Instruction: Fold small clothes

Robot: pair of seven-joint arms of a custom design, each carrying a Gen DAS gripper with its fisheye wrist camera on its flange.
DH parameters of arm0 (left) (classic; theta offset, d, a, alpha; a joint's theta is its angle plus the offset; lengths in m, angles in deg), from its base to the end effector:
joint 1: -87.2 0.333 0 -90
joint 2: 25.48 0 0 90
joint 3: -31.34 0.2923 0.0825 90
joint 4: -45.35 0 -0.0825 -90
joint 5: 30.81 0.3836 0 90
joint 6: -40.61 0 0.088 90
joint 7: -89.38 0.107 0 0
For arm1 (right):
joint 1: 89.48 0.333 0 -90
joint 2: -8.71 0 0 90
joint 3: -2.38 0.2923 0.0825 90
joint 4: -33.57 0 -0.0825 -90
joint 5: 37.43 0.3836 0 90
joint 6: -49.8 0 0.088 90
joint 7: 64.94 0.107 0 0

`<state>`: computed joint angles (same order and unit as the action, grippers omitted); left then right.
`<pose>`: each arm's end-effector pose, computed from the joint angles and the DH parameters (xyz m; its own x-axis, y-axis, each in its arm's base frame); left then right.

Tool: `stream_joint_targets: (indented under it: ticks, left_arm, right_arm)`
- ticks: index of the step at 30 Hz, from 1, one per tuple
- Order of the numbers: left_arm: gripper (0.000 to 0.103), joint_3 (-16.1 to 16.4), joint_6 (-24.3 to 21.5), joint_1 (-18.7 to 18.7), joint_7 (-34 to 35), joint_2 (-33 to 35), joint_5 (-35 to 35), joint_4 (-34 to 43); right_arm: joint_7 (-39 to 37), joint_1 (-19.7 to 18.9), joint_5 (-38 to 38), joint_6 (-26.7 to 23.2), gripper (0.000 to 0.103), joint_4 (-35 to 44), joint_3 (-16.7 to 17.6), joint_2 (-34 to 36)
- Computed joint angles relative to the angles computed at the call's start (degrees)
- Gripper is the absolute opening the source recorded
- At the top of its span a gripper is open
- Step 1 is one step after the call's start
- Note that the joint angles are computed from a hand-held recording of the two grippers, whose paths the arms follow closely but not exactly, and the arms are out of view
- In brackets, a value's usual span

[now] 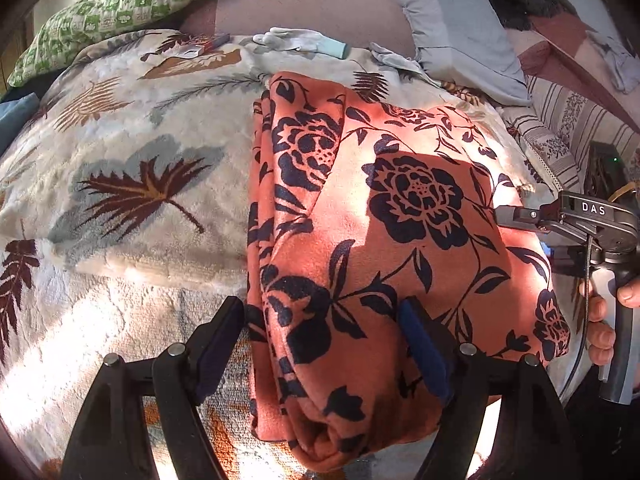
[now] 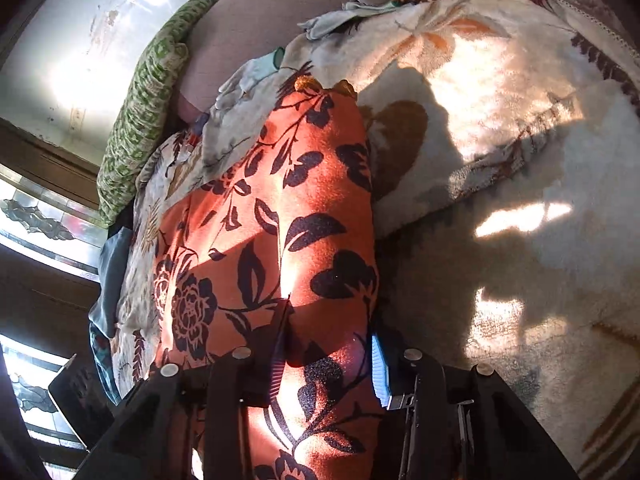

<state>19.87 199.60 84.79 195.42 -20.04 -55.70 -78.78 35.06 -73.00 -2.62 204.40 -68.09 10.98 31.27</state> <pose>0.5723 -0.1209 0.3830 -0.2025 -0.9558 0.2131 -0.8649 0.0725 -0.4966 0.6266 0.2610 0.3725 -0.1237 -0.8111 -0.5716 -0.9156 0.3154 -0.2495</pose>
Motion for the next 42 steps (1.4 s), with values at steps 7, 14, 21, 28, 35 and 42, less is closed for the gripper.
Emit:
stream_joint_targets:
  ticks: [7, 14, 21, 28, 35, 42]
  left_arm:
    - [0.081, 2.19, 3.18, -0.48, -4.88, -5.33, 5.54, -4.04]
    - [0.081, 4.12, 4.27, -0.88, -16.75, -10.06, 18.91, -8.07]
    - [0.081, 5.04, 4.63, -0.82, -22.37, -14.09, 26.21, -11.18]
    - [0.081, 5.78, 3.97, -1.73, -23.72, -14.90, 27.54, -11.85]
    - [0.081, 7.62, 3.77, -2.39, -21.81, -13.34, 23.26, -11.17]
    - [0.081, 9.83, -1.38, -3.58, -4.50, -9.05, -3.63, -6.44]
  right_arm:
    - [16.28, 8.52, -19.09, 6.91, 0.066, -7.19, -8.67, -7.00]
    - [25.51, 13.55, -41.50, 10.09, 0.066, -12.85, -8.84, -12.71]
    - [28.03, 12.80, -45.51, 4.21, 0.067, -13.02, -6.56, -12.01]
    - [21.31, 9.57, -38.83, 2.14, 0.076, -10.90, -2.72, -10.59]
    - [19.90, 9.39, -32.96, 3.00, 0.078, -10.95, -3.30, -11.26]
    - [14.75, 7.00, -25.34, 6.12, 0.078, -8.36, -2.36, -10.01]
